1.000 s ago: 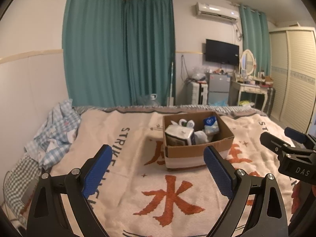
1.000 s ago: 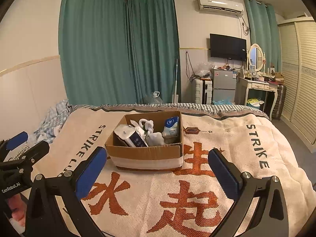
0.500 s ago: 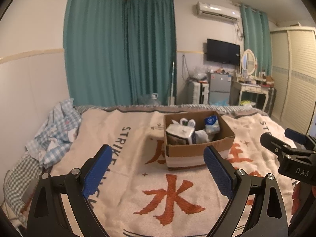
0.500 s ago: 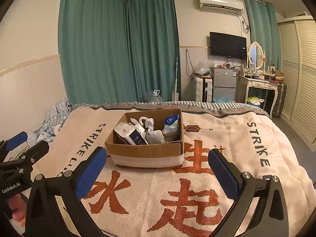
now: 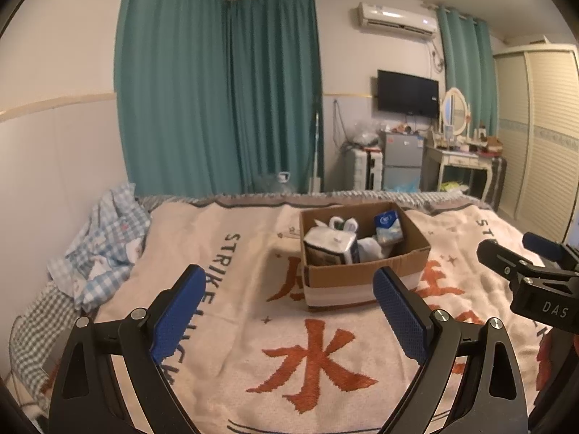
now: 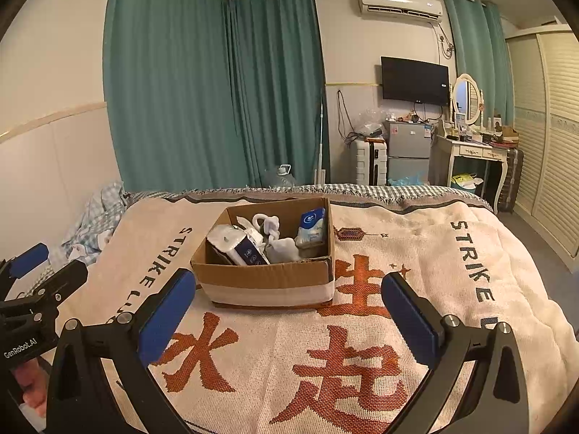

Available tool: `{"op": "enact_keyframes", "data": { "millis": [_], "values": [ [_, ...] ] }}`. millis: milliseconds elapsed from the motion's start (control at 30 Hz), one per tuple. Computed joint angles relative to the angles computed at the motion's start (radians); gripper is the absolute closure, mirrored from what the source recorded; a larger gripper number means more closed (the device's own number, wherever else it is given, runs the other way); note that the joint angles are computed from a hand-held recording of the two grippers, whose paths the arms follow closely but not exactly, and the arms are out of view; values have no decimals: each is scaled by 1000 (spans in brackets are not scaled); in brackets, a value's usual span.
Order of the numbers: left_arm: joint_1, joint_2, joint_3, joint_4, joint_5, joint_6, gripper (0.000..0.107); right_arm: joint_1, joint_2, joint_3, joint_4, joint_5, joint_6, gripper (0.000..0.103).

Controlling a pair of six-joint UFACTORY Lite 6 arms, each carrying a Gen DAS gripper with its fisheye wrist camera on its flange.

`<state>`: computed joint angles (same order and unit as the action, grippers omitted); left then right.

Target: Organize soft objects

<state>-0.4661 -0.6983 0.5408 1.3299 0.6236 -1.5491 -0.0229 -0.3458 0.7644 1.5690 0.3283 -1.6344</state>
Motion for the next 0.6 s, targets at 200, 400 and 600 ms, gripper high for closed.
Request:
{"op": "enact_keyframes", "data": {
  "millis": [200,400,600],
  "values": [
    [6,2,4,-6,-1,8,12,-4,3,3,-3,11,0,0],
    [12,14,24,-34,0,37,12,0,12,7,-8,12,6,0],
    [12,33,30,-22,-14,36,12,8,20,4,1,3,-4,0]
  ]
}}
